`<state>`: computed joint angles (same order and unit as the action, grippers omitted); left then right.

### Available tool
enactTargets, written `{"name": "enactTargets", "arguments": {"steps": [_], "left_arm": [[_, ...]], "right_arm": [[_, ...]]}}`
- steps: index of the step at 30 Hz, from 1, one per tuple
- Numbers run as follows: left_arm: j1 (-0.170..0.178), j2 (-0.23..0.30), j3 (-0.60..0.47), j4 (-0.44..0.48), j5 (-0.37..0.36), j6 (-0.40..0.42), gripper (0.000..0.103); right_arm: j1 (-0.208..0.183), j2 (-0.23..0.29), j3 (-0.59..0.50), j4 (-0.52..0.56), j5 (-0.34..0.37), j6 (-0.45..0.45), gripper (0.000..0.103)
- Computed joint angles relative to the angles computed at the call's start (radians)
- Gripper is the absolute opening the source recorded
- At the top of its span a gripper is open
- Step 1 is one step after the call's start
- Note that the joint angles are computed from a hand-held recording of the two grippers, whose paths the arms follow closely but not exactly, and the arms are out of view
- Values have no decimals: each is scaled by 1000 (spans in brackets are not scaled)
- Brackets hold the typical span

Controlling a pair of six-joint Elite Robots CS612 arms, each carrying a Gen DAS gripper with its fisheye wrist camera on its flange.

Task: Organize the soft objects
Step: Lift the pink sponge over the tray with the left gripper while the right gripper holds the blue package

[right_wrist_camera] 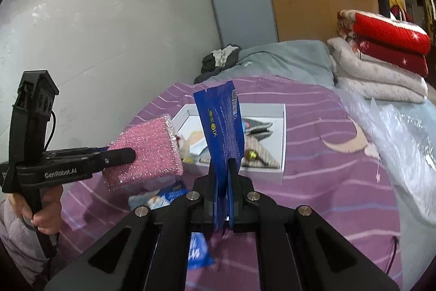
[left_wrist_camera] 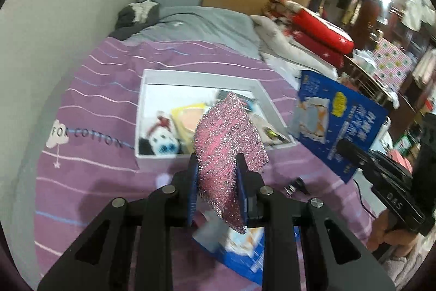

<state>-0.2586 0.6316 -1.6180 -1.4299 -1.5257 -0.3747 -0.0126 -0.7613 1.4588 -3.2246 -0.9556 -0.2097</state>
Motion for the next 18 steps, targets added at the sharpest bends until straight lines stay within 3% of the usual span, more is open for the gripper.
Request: {"name": "enactTargets", "arguments": {"steps": [6, 12, 18], "left_arm": [[25, -22, 70, -32, 13, -61, 27], [43, -60, 171, -68, 55, -121, 27], [64, -106, 279, -81, 50, -180, 27]], "right_arm": [[19, 50, -93, 33, -37, -20, 4], [41, 113, -198, 32, -120, -58, 4], [59, 180, -302, 48, -192, -135, 4]]}}
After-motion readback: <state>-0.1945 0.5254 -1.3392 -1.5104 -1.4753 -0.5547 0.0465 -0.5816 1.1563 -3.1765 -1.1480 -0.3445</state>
